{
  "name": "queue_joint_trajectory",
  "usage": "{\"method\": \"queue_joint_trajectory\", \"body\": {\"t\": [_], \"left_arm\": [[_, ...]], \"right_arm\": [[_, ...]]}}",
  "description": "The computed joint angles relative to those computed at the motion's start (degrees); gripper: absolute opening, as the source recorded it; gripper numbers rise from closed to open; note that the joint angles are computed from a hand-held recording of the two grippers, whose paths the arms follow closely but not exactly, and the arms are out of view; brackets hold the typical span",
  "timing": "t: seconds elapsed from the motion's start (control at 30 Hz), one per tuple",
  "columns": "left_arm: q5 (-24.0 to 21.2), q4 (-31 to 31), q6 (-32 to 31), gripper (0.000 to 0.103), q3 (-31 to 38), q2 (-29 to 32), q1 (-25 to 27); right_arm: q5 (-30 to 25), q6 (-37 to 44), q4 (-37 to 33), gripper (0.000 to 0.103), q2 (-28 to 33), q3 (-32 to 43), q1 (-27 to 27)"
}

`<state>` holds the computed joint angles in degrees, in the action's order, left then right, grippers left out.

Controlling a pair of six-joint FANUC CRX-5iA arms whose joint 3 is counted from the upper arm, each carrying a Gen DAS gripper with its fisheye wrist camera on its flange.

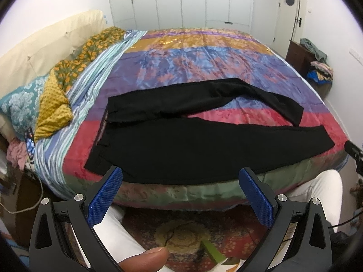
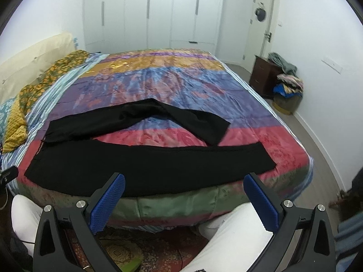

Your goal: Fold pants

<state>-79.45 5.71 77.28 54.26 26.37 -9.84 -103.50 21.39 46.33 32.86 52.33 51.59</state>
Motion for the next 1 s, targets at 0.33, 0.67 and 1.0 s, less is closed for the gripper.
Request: {"method": "queue_joint_trajectory", "body": {"t": [0.33,0.67,1.0], "left_arm": [[-0.5,-3.9,3.0,0.102,2.2,1.0,-0.5],[1.9,-3.3,4.9,0.103,-0.1,0.4,0.7],[15.2,-5.9,-4.0,0.103,-9.0,-5.1,0.2]], "right_arm": [[-7.4,0.4,2.0,0.103,2.4,3.5,-1.4],[-9.6,1.2,1.8,0.103,3.6,5.4,-1.7],[-0.1,-0.5,0.2,0.103,-3.3,-5.1,-0.9]]}}
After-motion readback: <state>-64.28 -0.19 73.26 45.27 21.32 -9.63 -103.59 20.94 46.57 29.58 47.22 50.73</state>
